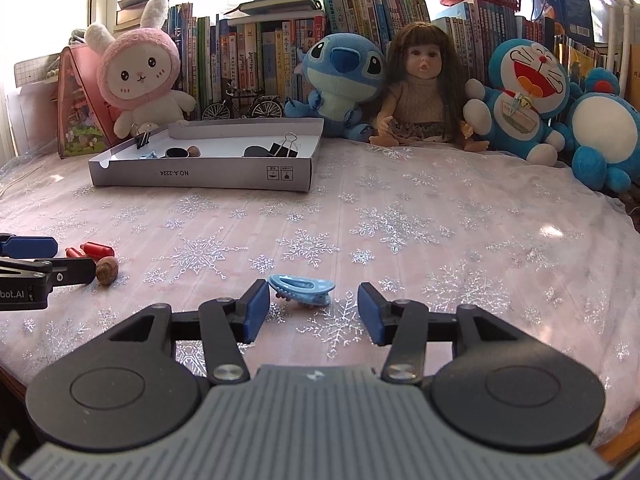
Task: Organize rigid objects
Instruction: 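Close the right tool on the blue clip while the left tool grasps a red crayon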
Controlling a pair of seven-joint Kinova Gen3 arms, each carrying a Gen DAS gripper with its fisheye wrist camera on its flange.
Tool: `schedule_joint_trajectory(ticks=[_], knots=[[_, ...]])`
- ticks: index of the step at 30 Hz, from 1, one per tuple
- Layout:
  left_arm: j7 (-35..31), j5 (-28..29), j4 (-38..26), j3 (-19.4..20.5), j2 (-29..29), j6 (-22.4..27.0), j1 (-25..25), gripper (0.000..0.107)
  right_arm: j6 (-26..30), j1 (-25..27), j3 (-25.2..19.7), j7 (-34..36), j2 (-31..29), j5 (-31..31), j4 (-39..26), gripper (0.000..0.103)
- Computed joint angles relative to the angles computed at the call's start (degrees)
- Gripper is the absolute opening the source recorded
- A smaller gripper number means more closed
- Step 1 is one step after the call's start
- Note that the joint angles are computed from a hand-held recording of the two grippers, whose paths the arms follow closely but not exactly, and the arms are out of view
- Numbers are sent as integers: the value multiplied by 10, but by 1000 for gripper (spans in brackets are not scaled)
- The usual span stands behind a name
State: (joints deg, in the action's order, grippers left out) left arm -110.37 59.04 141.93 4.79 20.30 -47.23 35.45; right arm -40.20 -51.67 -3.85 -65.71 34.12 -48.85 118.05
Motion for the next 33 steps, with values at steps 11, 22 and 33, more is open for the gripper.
schedule_joint_trajectory(ticks=[11,22,33], knots=[[-14,16,1,0,11,-23,13,43,-3,-6,-3,-29,11,7,-15,68],[3,35,11,3,-3,-18,6,49,-20,-11,-7,36,20,-23,-20,71],[-6,38,8,3,1,-22,6,42,-13,-10,-8,35,19,6,-19,45]])
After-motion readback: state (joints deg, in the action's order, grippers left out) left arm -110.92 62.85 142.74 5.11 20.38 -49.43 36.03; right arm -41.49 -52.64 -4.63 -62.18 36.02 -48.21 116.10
